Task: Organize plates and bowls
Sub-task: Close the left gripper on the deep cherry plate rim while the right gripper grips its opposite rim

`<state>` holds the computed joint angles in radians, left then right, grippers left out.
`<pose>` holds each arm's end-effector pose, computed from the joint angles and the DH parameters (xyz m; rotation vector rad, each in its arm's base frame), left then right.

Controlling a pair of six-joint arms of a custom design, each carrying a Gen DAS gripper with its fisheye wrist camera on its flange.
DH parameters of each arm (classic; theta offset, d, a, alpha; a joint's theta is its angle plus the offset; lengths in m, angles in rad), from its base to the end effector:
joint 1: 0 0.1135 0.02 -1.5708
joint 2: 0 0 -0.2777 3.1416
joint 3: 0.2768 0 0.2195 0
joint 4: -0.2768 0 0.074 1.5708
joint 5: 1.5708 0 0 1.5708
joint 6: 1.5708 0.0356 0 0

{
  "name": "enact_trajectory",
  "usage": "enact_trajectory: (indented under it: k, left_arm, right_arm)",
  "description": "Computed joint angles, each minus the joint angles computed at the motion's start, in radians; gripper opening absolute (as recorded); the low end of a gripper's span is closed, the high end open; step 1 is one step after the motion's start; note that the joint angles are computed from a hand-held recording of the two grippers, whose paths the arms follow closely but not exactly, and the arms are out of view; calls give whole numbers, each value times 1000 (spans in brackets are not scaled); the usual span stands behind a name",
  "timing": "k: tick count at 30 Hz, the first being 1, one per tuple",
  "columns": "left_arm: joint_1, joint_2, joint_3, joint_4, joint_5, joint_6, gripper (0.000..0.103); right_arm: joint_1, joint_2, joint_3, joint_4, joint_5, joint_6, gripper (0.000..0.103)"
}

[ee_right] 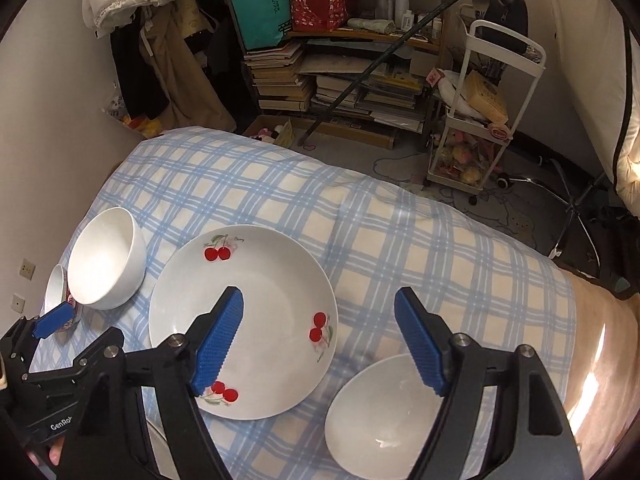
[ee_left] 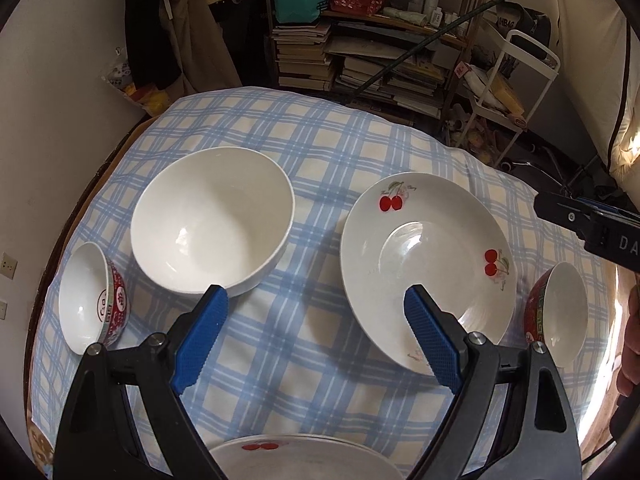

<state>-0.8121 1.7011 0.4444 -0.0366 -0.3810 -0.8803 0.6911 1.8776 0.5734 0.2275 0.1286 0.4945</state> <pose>0.1525 -0.1416 0.1036 -0.1632 2.6709 0.0622 0.2103 0.1681 0.0941 -0.2174 2.6435 0.2320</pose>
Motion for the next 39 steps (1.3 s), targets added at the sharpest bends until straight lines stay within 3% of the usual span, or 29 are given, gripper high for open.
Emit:
enact_trajectory:
  k: [3, 6, 11, 14, 17, 20, 22, 26, 32, 39]
  left_arm:
    - [30, 74, 16, 60, 40, 12, 89]
    - [70, 151, 13, 156, 102, 41, 89]
    - [119, 252, 23, 251, 173, 78, 88]
    - [143, 310, 33, 286, 205, 91, 83]
    - [154, 348, 34, 318, 224, 95, 78]
    - [178, 385, 36, 351, 275, 94, 57]
    - [183, 389, 21, 388, 278, 95, 37]
    - [236, 385, -3, 456, 360, 113, 23]
    - [266, 383, -28, 498, 409, 137, 21]
    - [273, 355, -19, 439, 426, 185, 22]
  right_arm:
    - [-28, 72, 37, 16, -18, -34, 82]
    - [-67, 146, 67, 36, -73, -38, 72]
    - [-107, 256, 95, 82, -170, -30, 67]
    - [-121, 309, 123, 84, -205, -31, 51]
    - [-139, 349, 146, 81, -247, -25, 29]
    - [-131, 377, 179, 43, -244, -33, 24]
    - [-121, 385, 192, 24, -234, -45, 18]
    - [-116, 398, 203, 21, -213, -58, 14]
    - [-81, 391, 189, 37, -150, -20, 15]
    - [-58, 366, 163, 46, -127, 3, 15]
